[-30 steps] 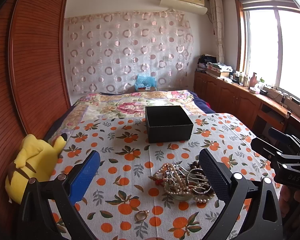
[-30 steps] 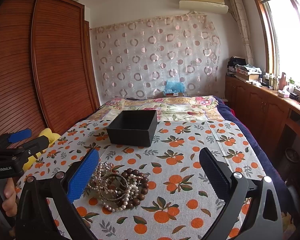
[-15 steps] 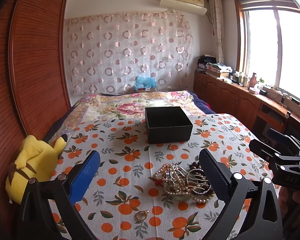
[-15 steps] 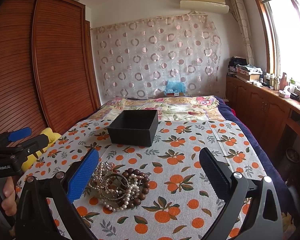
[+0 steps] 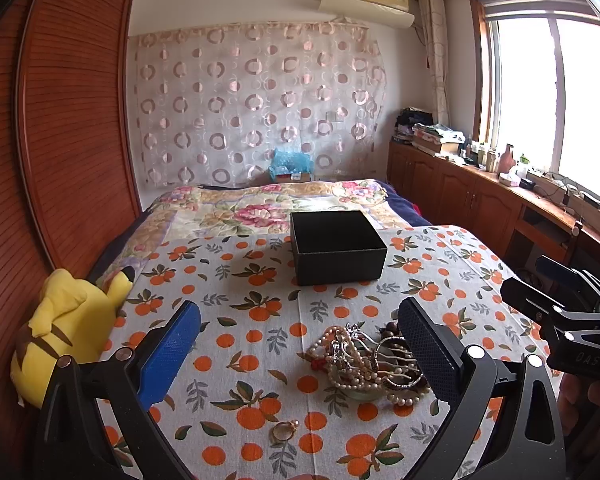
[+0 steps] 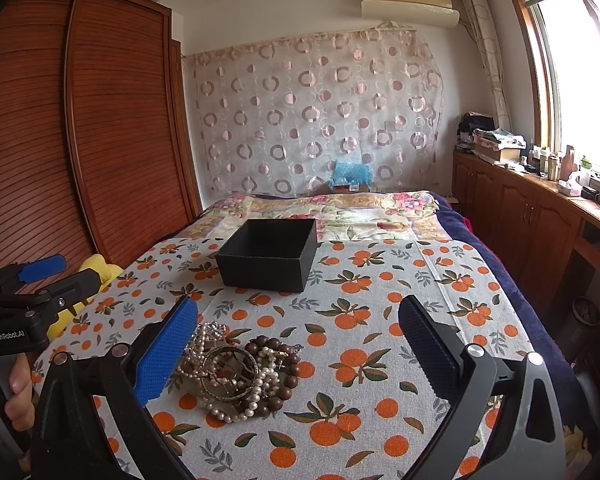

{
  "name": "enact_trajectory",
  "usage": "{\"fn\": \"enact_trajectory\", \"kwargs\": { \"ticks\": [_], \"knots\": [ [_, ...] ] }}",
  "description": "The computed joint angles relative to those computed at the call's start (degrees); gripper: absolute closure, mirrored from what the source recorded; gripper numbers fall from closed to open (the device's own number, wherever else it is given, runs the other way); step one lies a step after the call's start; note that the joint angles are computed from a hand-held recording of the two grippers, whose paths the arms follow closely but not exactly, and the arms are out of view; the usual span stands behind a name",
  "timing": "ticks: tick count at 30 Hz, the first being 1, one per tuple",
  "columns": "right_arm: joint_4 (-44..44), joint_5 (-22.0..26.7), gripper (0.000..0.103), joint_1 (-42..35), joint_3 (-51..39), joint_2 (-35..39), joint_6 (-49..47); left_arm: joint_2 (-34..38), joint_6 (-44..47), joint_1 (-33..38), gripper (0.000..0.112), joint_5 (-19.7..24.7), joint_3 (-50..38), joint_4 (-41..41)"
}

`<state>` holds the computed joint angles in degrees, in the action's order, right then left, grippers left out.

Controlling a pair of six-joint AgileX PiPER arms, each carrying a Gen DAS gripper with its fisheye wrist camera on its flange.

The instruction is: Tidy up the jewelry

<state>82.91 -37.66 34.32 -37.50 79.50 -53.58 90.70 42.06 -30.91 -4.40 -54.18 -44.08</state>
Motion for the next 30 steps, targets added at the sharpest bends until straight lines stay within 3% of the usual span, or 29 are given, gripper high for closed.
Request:
{"fn": "enact_trajectory", "kwargs": {
  "ticks": [4, 17, 22, 24, 28, 30],
  "knots": [
    [0.0, -0.1, 0.003, 0.1, 0.0, 0.1, 0.0, 0.0, 2.1, 0.0, 0.017, 0.1, 0.0, -2.0],
    [0.2, -0.2, 0.003, 0.3, -0.1, 0.0, -0.1, 0.0, -2.3, 0.3, 0.017, 0.3, -0.6, 2.5],
    [0.3, -0.2, 0.003, 0.2, -0.1, -0.1, -0.3, 0.0, 0.0, 0.3, 0.017, 0.4, -0.8, 0.1],
    [0.3, -0.2, 0.003, 0.3, -0.1, -0.1, -0.2, -0.2, 5.3, -0.1, 0.017, 0.4, -1.0, -5.3],
    [0.1, 0.1, 0.003, 0.0, 0.1, -0.2, -0.2, -0.1, 8.6, -0.2, 0.017, 0.5, -1.3, -8.6],
    [0.2, 0.0, 0.003, 0.0, 0.1, -0.2, -0.2, -0.2, 6.5, -0.1, 0.017, 0.5, -1.0, -6.6]
  ]
}}
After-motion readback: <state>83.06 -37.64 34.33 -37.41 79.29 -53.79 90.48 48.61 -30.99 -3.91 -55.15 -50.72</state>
